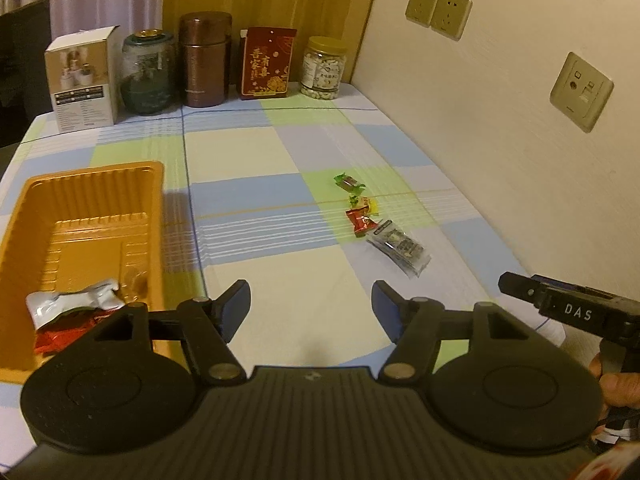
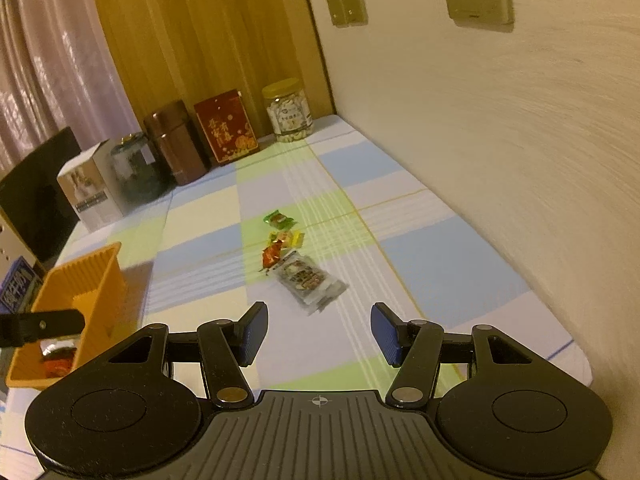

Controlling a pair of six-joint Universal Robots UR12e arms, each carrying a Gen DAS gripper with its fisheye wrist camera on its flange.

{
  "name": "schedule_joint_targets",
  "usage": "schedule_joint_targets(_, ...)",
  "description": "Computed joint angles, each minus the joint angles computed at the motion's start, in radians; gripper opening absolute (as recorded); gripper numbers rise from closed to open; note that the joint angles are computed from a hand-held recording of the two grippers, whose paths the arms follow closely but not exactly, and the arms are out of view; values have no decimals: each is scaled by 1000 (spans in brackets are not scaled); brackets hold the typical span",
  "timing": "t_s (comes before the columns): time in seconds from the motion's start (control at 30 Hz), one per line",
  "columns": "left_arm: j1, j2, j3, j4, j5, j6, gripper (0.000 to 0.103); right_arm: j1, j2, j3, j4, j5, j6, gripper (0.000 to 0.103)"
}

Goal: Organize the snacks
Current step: 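Move both open tools back toward the remaining snacks, then grasp the clear snack packet with the right tool while the left tool grasps a red candy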

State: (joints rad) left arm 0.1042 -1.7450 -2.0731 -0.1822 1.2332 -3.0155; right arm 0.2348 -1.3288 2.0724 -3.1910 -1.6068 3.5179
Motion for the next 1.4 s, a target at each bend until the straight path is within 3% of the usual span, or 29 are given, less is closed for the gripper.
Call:
schedule_joint_targets(0.87, -57, -214, 156, 16, 31, -44, 69, -68, 225, -158, -10, 197, -435, 57)
schedule_joint_targets(1.03, -60, -237, 175, 12, 32, -47, 69, -79, 262, -194, 3, 255, -487, 57)
schedule_joint_targets(1.27, -62, -260, 192, 9, 32, -58, 69, -76, 292, -232, 37, 266, -540, 57)
schedule_joint_targets(1.4, -65, -271, 200, 12, 27, -58, 69, -78, 294, -234, 45, 284, -546, 42)
